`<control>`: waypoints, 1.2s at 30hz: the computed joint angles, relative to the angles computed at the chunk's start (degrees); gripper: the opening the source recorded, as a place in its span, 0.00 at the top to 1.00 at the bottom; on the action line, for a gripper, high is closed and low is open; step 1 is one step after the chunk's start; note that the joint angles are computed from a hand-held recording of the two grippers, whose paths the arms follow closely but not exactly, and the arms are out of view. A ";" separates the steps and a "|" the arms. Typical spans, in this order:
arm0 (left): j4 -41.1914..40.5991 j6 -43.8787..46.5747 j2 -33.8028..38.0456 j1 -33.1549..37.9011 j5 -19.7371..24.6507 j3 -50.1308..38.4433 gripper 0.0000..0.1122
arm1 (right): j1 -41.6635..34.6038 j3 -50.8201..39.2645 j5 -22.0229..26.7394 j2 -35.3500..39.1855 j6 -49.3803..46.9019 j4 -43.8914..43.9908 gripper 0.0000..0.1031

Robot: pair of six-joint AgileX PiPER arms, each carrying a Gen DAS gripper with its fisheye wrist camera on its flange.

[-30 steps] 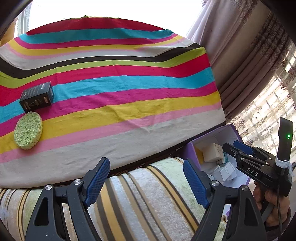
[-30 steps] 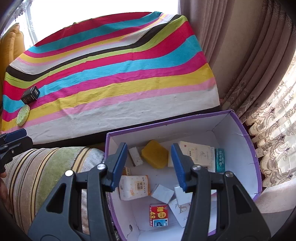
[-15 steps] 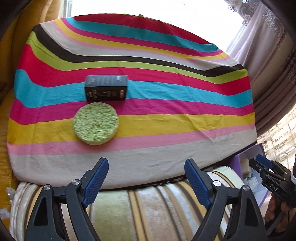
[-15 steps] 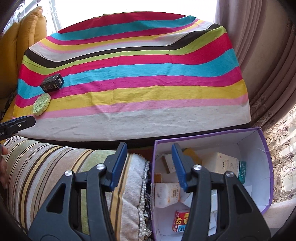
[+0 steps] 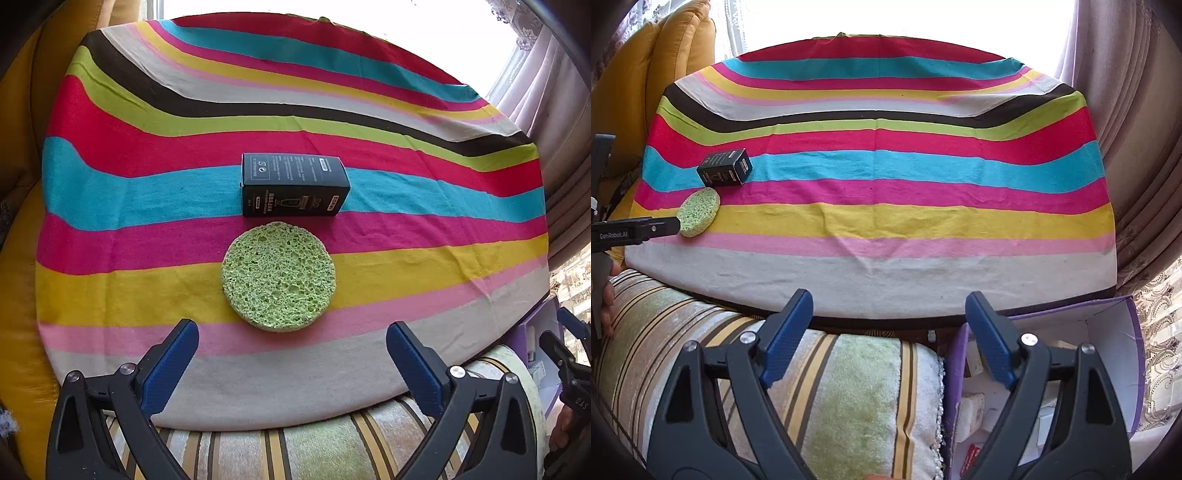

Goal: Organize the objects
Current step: 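Move both grippers back over the green sponge and black box, then grasp the green sponge with the left gripper while the right grasps the black box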

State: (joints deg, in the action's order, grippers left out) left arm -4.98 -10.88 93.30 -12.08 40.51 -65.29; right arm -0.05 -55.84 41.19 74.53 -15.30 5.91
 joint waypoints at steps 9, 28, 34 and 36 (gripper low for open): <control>3.06 -0.53 5.92 0.23 1.21 -4.86 0.09 | 3.26 -3.90 -0.51 3.75 5.57 -2.17 0.09; 3.96 2.40 7.45 1.16 -1.13 -4.60 0.27 | 11.16 -12.01 -2.20 13.63 6.37 0.15 0.09; -0.88 4.95 4.81 3.85 -3.86 -1.36 0.27 | 15.98 -17.34 -1.82 18.10 10.86 -2.14 0.09; -2.61 5.77 3.76 5.88 -4.74 -0.38 0.27 | 18.10 -19.54 -1.38 20.18 11.84 -2.53 0.09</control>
